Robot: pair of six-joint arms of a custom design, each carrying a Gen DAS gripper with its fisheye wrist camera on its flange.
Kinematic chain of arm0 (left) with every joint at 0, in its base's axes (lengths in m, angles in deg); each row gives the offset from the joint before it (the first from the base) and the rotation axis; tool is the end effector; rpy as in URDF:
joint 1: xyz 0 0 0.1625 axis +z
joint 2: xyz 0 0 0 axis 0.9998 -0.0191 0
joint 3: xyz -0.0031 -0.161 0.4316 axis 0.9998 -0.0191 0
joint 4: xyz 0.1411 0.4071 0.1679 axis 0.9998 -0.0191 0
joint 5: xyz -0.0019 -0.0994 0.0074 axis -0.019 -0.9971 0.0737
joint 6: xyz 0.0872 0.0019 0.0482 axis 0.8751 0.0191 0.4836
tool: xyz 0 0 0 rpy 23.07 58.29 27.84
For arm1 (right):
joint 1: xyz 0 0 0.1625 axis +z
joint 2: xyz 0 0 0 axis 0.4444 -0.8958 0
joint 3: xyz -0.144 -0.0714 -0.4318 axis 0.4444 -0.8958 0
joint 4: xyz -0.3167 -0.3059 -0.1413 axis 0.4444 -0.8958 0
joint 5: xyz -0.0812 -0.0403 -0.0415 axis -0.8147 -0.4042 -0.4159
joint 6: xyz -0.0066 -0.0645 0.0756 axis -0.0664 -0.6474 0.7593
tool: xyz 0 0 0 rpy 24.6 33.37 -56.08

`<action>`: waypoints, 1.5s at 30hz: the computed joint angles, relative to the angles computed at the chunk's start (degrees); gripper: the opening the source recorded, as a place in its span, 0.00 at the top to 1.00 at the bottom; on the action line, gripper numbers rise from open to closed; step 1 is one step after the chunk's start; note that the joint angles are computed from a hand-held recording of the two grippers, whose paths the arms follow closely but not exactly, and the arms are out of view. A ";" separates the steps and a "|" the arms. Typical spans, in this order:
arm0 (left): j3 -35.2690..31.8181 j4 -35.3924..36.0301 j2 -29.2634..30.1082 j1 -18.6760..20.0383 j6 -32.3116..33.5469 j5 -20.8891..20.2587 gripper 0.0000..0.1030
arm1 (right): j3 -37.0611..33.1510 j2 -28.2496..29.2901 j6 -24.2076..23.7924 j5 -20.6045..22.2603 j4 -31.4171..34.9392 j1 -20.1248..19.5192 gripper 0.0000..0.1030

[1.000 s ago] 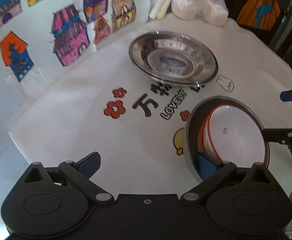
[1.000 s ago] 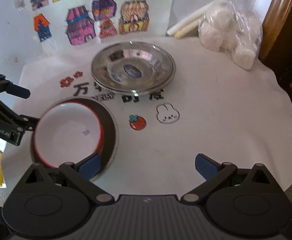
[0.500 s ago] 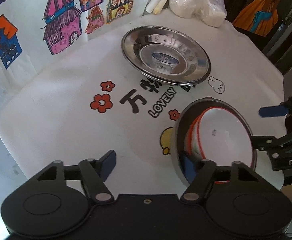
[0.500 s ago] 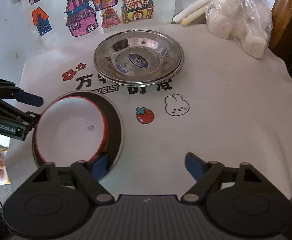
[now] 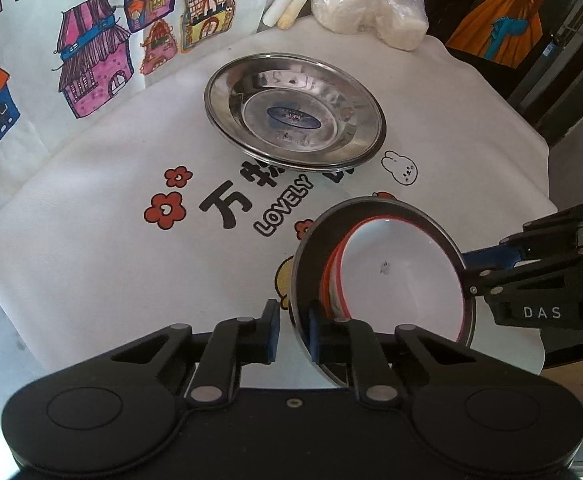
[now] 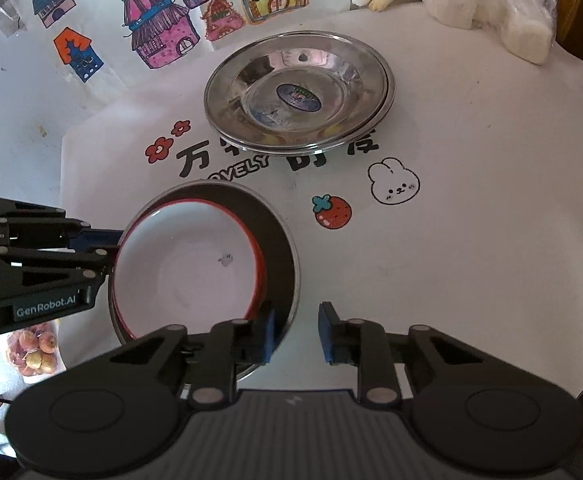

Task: Organize plates and bowls
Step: 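Close both grippers on the rim of the steel bowl, then lift the bowl stack with both grippers and carry it over the steel plates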

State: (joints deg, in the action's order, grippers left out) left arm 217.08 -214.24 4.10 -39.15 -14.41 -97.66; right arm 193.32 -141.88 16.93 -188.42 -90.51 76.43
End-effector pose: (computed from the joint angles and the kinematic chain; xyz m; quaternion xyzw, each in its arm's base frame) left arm -0.1836 -0.4794 0.0880 0.3742 0.9084 -0.0355 0.1832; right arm 0.1553 -0.3814 0.1383 -0.0182 -0.9276 0.1841 0.3245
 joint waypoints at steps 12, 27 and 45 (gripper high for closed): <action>0.41 -1.13 -0.23 0.23 -0.63 -0.17 0.84 | -0.12 0.78 -0.42 0.87 -0.70 0.26 0.84; 1.31 -3.20 -0.38 0.06 -2.09 -0.32 0.92 | 1.18 0.67 1.26 3.11 -4.54 -1.18 0.85; 1.16 -2.57 -0.25 -0.40 -3.24 0.51 0.93 | 0.52 0.18 3.71 3.34 -1.69 -1.11 0.85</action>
